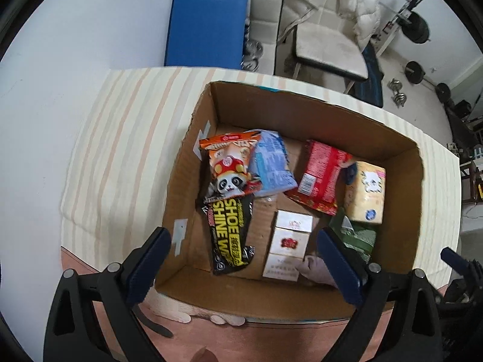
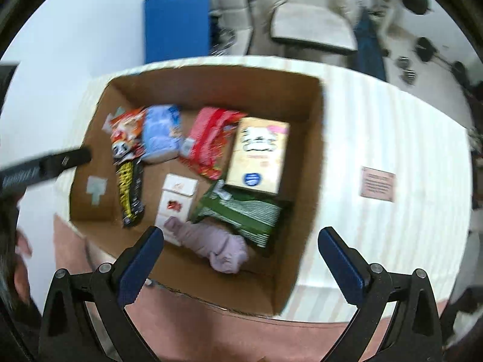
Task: Organize soft objects
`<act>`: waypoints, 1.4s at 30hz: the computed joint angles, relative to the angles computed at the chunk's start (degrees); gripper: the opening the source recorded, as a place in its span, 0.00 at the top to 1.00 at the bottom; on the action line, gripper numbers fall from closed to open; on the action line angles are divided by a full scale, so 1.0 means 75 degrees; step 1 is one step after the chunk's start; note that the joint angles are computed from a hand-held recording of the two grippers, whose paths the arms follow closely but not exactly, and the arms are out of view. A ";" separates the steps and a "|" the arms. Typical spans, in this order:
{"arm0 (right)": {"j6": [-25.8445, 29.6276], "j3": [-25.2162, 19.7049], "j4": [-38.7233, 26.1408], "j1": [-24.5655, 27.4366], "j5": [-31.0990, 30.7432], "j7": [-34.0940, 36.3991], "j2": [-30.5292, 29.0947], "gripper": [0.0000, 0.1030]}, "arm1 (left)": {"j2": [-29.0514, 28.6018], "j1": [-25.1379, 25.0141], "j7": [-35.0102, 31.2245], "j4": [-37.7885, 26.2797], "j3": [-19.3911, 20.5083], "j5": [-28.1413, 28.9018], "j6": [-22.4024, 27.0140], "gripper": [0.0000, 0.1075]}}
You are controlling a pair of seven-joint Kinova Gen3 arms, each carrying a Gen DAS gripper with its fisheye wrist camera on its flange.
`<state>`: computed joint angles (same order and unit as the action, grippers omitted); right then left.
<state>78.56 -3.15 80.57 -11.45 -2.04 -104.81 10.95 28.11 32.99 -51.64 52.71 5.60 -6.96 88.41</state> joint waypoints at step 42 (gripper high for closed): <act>0.3137 -0.1353 -0.2019 -0.0342 0.2220 -0.1940 -0.2963 0.00 | -0.1160 0.3232 0.0727 -0.2659 0.0126 -0.2663 0.2320 0.08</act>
